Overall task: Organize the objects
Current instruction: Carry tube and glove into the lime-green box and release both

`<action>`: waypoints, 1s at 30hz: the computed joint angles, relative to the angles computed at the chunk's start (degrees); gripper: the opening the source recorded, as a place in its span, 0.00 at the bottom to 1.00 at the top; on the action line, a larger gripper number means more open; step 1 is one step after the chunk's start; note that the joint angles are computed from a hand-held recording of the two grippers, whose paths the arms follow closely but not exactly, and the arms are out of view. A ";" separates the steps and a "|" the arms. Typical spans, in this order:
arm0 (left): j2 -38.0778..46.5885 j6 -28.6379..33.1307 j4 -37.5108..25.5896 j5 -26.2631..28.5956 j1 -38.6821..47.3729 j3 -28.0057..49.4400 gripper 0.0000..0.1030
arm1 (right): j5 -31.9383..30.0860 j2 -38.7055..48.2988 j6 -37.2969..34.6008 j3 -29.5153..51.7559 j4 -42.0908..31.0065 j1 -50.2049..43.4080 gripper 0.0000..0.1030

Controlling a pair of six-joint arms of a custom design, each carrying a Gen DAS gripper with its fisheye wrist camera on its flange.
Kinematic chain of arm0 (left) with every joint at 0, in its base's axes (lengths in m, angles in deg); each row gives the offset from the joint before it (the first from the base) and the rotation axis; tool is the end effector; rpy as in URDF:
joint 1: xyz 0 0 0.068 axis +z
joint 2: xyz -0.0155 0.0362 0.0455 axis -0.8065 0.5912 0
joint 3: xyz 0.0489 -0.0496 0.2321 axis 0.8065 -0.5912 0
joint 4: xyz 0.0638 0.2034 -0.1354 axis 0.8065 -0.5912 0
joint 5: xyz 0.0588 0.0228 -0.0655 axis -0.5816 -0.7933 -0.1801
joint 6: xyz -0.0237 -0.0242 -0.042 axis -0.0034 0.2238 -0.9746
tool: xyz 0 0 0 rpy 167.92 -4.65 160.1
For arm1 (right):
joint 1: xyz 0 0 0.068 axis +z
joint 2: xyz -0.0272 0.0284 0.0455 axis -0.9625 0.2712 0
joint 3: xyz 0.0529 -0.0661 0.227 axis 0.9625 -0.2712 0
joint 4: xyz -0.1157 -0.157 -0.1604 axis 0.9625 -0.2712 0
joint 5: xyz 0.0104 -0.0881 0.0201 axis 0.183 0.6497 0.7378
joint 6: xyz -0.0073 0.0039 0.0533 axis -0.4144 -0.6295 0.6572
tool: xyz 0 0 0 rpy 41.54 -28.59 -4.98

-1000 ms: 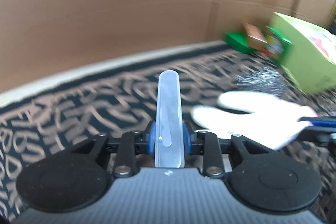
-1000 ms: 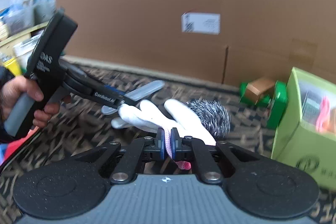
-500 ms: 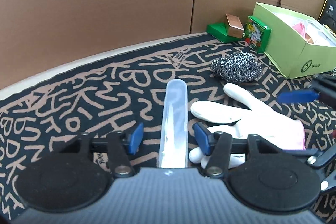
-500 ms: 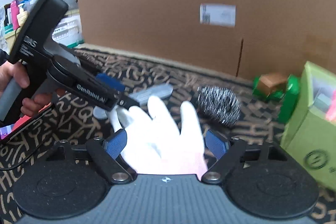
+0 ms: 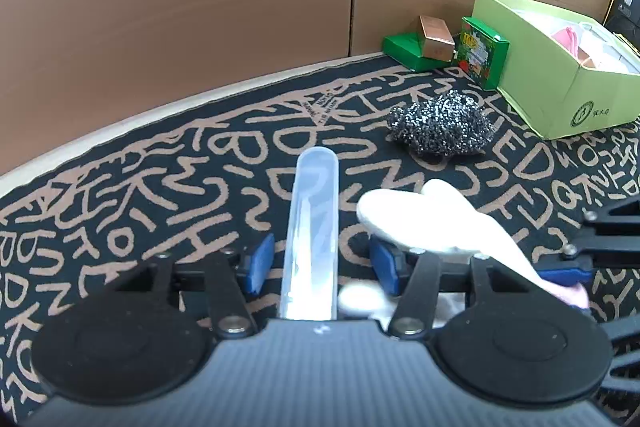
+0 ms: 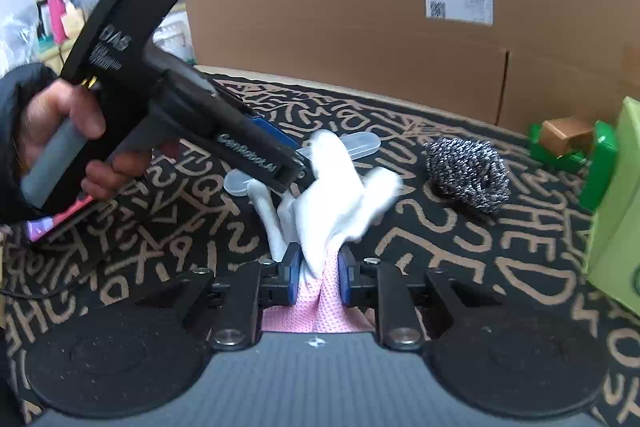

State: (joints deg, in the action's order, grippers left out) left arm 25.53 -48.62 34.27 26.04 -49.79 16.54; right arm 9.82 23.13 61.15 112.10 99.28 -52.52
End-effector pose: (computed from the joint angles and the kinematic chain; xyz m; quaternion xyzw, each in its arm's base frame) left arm 0.3509 0.0131 0.0748 0.2292 0.9128 -0.0673 0.3313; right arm 0.2886 0.1172 0.0946 -0.1894 0.8630 0.1088 0.4556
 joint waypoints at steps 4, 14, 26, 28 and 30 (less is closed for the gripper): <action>-0.66 -0.10 0.25 0.24 -0.45 -1.02 0.26 | 1.16 -6.22 4.52 -5.82 2.97 -0.27 0.19; -10.33 -2.10 -1.17 2.65 -5.13 -7.00 0.26 | 6.67 -24.21 10.96 -17.84 5.53 -8.09 0.19; -18.46 -12.29 -0.47 4.37 -23.43 -1.60 0.26 | 9.94 -34.22 9.28 -20.44 7.20 -24.96 0.19; -16.02 -14.34 -0.99 3.02 -26.41 2.34 0.26 | 9.31 -32.91 8.77 -19.50 8.04 -28.24 0.19; -13.08 -16.41 -1.25 0.62 -29.17 6.45 0.26 | 8.64 -29.88 8.38 -17.79 9.57 -31.24 0.19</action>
